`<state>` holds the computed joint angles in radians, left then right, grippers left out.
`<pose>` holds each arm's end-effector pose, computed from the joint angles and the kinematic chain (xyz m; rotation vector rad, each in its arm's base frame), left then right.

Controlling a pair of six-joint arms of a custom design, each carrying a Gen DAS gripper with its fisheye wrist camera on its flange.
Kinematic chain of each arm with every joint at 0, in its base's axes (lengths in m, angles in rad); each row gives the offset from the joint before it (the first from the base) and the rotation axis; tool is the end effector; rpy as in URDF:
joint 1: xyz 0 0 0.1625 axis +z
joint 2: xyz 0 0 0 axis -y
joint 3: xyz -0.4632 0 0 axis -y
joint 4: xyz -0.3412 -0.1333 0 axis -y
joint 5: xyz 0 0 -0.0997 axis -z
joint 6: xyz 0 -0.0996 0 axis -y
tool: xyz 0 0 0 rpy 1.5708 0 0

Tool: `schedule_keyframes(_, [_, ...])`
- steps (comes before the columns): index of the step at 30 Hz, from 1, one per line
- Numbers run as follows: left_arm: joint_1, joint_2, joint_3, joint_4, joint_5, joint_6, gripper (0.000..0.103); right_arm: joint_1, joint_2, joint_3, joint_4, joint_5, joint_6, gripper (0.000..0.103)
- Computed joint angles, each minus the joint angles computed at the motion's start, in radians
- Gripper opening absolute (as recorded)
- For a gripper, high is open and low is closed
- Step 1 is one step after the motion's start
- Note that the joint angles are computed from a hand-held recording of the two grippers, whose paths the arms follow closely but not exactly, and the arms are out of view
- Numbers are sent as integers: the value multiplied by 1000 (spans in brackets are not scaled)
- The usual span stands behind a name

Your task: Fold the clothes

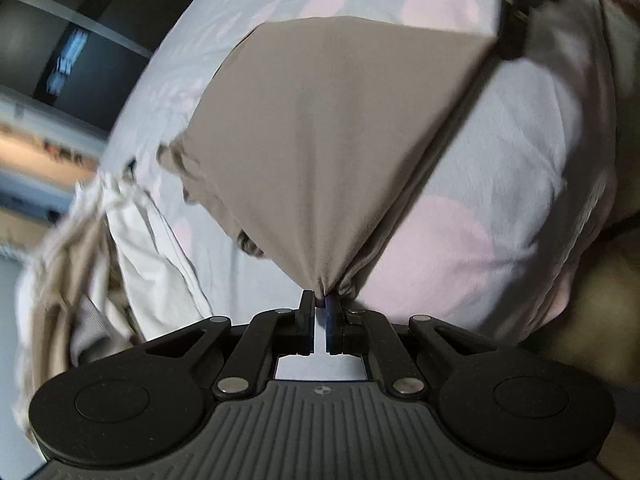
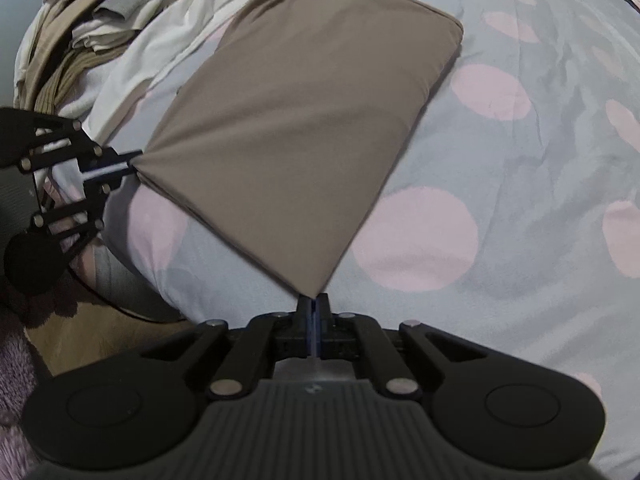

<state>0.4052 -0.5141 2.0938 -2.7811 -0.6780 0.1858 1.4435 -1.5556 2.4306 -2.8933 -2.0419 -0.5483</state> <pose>-0.3495 -0.3793 -0.0452 1.5225 1.5863 -0.1322 0.0424 -0.3624 0.3269 0.3942 -2.5073 0.3425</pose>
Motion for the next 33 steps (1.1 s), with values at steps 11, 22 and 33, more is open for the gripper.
schedule_keyframes(11, [35,-134,-45,116,-62,-317,18,-11,-59,-39,41,-7,79,18])
schedule_keyframes(22, [148,-97,-203,-116,-162,-364,61,-64,-31,-140,0,75,188,43])
schedule_keyframes(33, [287,-15,-382,-59,-254,-596,61,-104,73,-279,-1,202,321,55])
